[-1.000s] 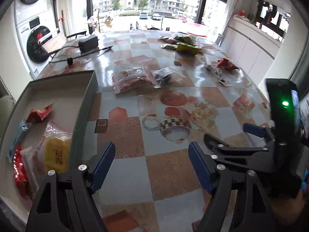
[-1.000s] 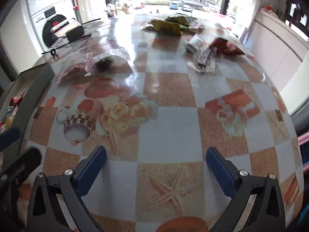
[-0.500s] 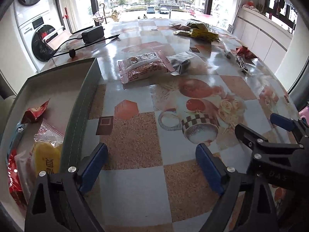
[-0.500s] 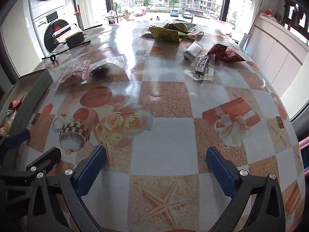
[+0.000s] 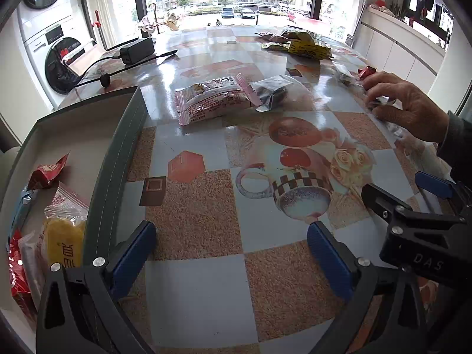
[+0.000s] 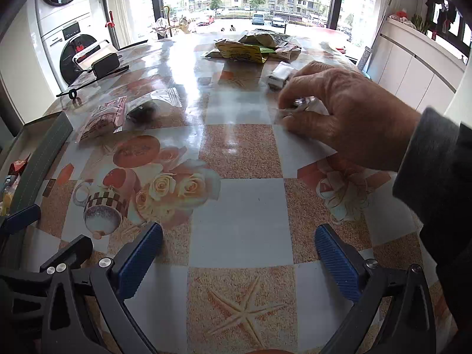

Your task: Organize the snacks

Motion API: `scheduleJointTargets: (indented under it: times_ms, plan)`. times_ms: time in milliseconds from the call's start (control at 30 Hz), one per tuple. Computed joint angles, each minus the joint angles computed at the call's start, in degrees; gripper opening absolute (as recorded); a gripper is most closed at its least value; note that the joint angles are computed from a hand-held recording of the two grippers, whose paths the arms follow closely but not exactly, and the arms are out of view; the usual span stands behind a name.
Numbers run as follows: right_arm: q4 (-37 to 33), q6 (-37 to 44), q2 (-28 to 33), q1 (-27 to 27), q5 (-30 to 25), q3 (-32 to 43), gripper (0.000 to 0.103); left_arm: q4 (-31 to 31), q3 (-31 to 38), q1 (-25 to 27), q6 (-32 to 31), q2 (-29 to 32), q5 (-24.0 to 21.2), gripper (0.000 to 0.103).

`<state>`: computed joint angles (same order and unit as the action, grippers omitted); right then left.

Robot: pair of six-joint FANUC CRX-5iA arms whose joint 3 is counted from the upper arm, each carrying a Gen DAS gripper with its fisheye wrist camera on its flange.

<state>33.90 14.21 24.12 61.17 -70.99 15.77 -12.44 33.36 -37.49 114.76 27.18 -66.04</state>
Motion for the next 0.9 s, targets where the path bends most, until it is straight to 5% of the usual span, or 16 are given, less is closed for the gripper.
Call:
scheduleJointTargets:
  times_ms: [900]
  plan:
    - [0.0, 0.0, 0.0, 0.0, 0.0, 0.0, 0.103, 0.9, 0.0, 0.0, -0.8, 0.2, 0.6, 0.102]
